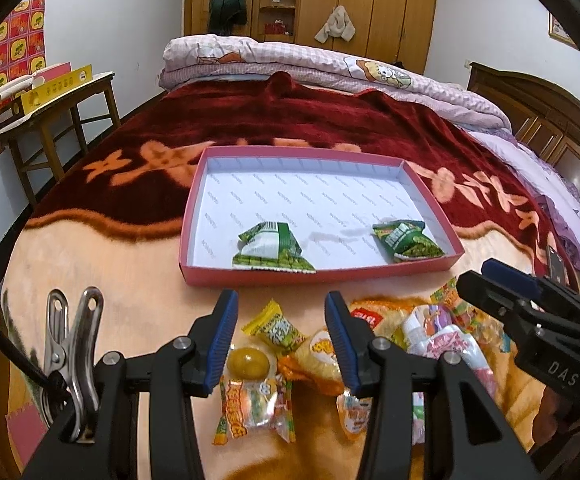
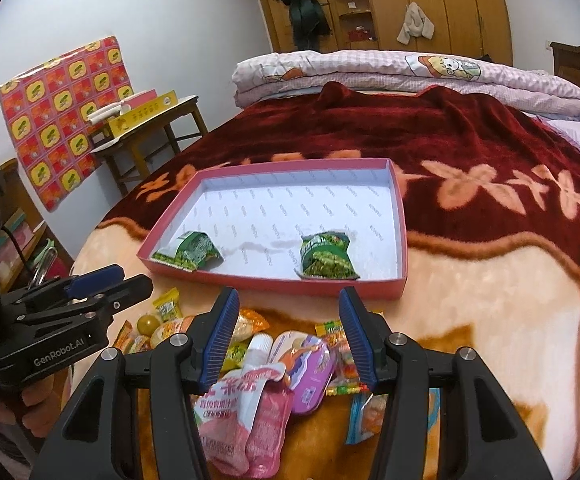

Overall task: Organize snacks
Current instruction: 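Move both grippers back to the snack pile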

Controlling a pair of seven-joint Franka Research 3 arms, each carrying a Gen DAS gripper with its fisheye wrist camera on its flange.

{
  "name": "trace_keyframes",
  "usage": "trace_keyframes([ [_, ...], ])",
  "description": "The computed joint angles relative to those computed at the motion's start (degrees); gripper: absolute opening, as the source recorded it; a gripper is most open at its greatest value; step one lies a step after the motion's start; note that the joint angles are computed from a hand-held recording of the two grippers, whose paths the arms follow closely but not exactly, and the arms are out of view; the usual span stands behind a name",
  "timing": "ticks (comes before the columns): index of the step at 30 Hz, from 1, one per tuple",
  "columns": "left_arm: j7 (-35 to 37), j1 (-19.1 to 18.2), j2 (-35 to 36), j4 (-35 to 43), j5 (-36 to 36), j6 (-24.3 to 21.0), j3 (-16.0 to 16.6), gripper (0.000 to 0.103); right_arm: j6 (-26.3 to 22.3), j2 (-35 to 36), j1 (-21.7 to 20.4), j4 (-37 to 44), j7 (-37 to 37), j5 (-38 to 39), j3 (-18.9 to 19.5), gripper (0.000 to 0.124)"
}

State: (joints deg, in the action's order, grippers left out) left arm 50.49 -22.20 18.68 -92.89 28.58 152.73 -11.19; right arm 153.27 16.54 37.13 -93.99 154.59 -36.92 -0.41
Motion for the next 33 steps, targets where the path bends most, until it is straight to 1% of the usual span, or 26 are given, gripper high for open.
trace_keyframes([
  [14,-1.0,1.0,-2.5,-3.9,-0.9,-0.8,-0.4,0.047,0.3,-2.5,-0.9,-4.4,1.3,0.8,1.3,0.053],
  [20,0.7,1.9,-3.1,-5.3,-3.1,-0.6,-1.3,0.047,0.9,-3.4,-1.7,-6.4,0.5,3.1,2.2,0.053],
  [33,2.0,2.3,-3.3,-6.8,-5.0,-1.9,-1.5,0.047,3.5,-5.1,-2.5,-9.8,-2.2,7.6,3.6,0.053],
])
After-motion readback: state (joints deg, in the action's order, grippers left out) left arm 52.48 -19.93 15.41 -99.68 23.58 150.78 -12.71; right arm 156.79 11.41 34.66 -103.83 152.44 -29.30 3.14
